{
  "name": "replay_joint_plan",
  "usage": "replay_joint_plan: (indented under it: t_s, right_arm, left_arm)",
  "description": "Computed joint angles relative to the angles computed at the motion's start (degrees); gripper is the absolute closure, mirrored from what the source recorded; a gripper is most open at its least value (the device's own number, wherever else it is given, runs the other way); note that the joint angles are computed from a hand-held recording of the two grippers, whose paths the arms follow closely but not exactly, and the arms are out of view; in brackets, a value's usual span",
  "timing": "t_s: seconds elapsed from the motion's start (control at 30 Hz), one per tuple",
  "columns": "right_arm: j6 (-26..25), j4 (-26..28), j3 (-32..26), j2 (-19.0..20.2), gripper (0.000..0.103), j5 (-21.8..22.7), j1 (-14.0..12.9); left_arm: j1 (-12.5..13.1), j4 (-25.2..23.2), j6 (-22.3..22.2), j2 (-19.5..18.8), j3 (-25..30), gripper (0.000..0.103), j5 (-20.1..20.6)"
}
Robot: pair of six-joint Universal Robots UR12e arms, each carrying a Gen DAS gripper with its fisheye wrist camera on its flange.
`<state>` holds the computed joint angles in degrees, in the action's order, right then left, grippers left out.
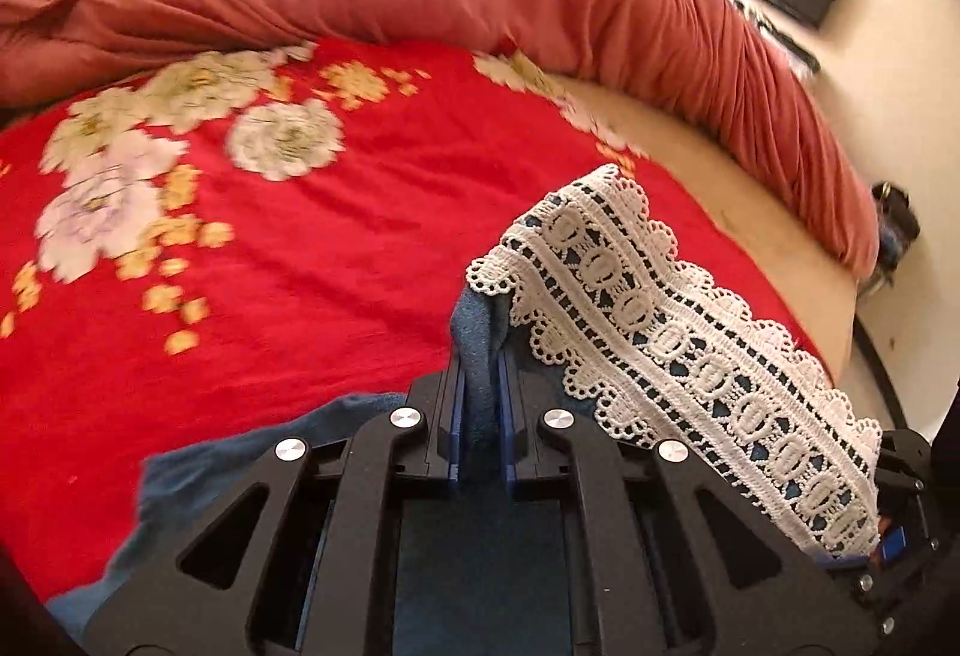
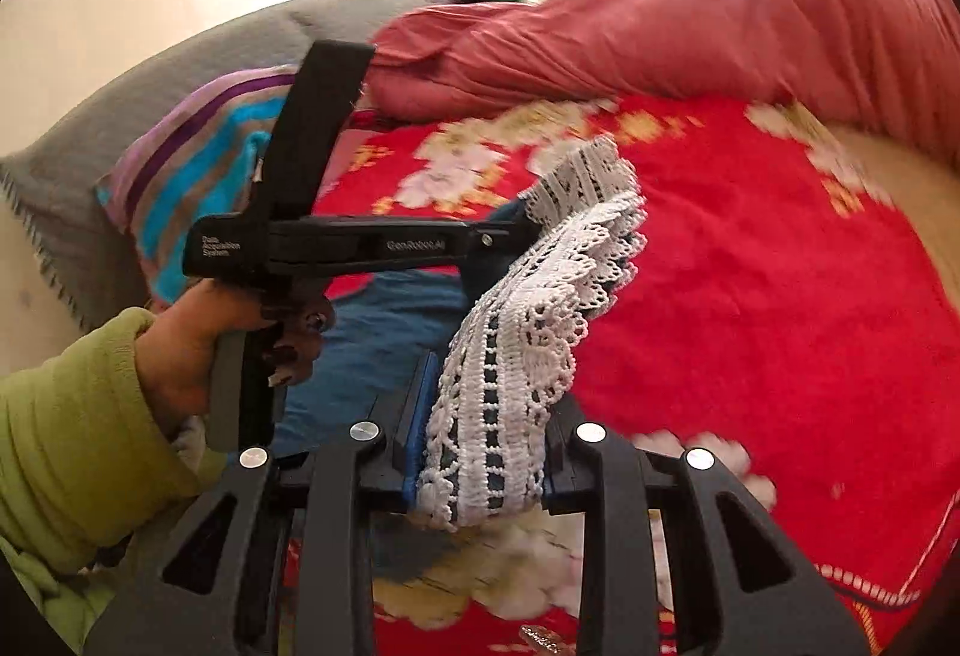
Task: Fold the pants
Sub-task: 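Lift the lace hem with both grippers and fold it over the pants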
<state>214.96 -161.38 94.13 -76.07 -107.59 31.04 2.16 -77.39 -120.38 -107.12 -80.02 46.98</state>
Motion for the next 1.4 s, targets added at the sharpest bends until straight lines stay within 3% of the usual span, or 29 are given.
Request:
replay_joint_plan:
  t_s: [0.1, 0.33, 0.53, 0.6, 0.7, 0.83, 0.93, 1.0, 1.1, 1.23, 1.4]
  right_arm:
    - [-3.06, 1.47, -3.26, 1.77, 0.077, 1.81, 0.38]
    - [-8.93, 9.42, -11.47, 6.96, 0.077, 5.30, 1.67]
    - [-14.79, 17.62, -18.75, 11.85, 0.079, 7.49, 3.63]
    - [-17.10, 20.75, -21.78, 13.93, 0.079, 8.02, 4.39]
    - [-18.93, 20.82, -23.90, 15.54, 0.079, 12.19, 4.89]
    - [-21.08, 18.62, -23.52, 14.93, 0.073, 12.26, 5.38]
    - [-19.65, 17.17, -20.91, 12.64, 0.063, 7.23, 5.45]
    - [-19.90, 18.08, -19.35, 11.39, 0.059, 3.15, 5.73]
    - [-20.35, 19.65, -17.58, 10.39, 0.058, 1.29, 6.15]
    - [-21.41, 21.04, -19.17, 12.11, 0.058, 3.37, 6.78]
    - [-20.95, 26.84, -23.19, 15.04, 0.059, -0.88, 7.61]
  left_arm:
    - [1.67, 0.22, -0.51, 0.18, -0.39, 0.100, -0.92]
    - [5.12, 2.66, -7.54, -1.25, -0.38, 0.096, 0.57]
    - [10.34, 7.43, -17.61, -2.93, 0.49, 0.096, -4.01]
    - [11.85, 6.39, -21.10, -4.08, 1.69, 0.094, -6.54]
    - [13.54, 5.69, -25.03, -5.35, 2.70, 0.085, -9.07]
    - [14.05, -1.12, -21.64, -5.91, 4.10, 0.083, -12.04]
    - [13.59, -8.09, -13.91, -5.31, 4.50, 0.066, -13.84]
    - [13.23, -13.52, -9.54, -5.23, 5.18, 0.065, -14.11]
    - [12.18, -16.75, -8.95, -5.78, 6.04, 0.064, -12.81]
    - [10.71, -15.79, -11.44, -6.58, 7.03, 0.057, -8.70]
    - [8.69, -12.53, -13.42, -7.05, 7.36, 0.056, -2.20]
